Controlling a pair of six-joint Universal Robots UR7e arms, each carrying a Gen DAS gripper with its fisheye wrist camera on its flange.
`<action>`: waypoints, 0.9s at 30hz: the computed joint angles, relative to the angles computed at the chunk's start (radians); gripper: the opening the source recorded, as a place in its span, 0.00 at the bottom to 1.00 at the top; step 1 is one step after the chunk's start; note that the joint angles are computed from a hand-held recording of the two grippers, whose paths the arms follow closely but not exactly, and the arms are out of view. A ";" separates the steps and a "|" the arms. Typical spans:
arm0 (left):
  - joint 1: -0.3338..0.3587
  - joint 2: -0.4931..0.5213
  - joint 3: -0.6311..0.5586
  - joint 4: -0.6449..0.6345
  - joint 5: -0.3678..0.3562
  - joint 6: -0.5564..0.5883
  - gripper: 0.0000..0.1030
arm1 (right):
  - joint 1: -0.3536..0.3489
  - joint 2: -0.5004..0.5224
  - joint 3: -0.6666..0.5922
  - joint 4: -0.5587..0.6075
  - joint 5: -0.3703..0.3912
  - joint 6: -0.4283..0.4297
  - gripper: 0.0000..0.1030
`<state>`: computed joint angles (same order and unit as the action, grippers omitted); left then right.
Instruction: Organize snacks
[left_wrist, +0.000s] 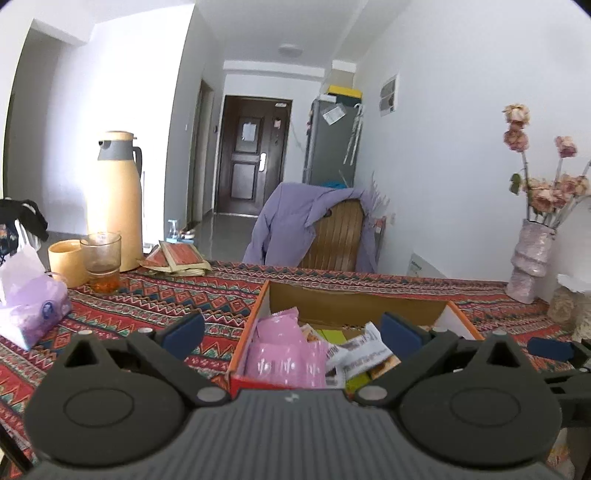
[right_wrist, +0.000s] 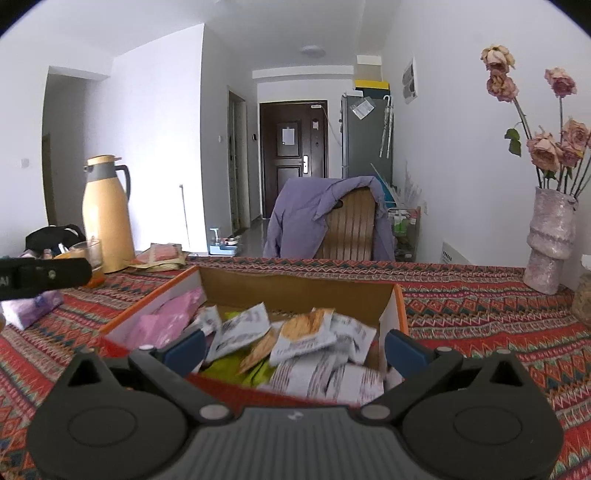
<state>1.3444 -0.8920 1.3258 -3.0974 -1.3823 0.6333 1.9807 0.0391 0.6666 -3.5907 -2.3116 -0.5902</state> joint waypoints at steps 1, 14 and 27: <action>0.002 -0.019 0.027 -0.007 -0.010 0.007 1.00 | 0.004 -0.018 0.048 -0.028 0.001 0.006 1.00; 0.043 -0.193 0.302 -0.094 -0.070 0.108 1.00 | 0.059 -0.123 0.398 -0.287 -0.028 0.031 1.00; 0.094 -0.275 0.420 -0.078 -0.094 0.111 1.00 | 0.083 -0.135 0.537 -0.414 -0.053 0.067 1.00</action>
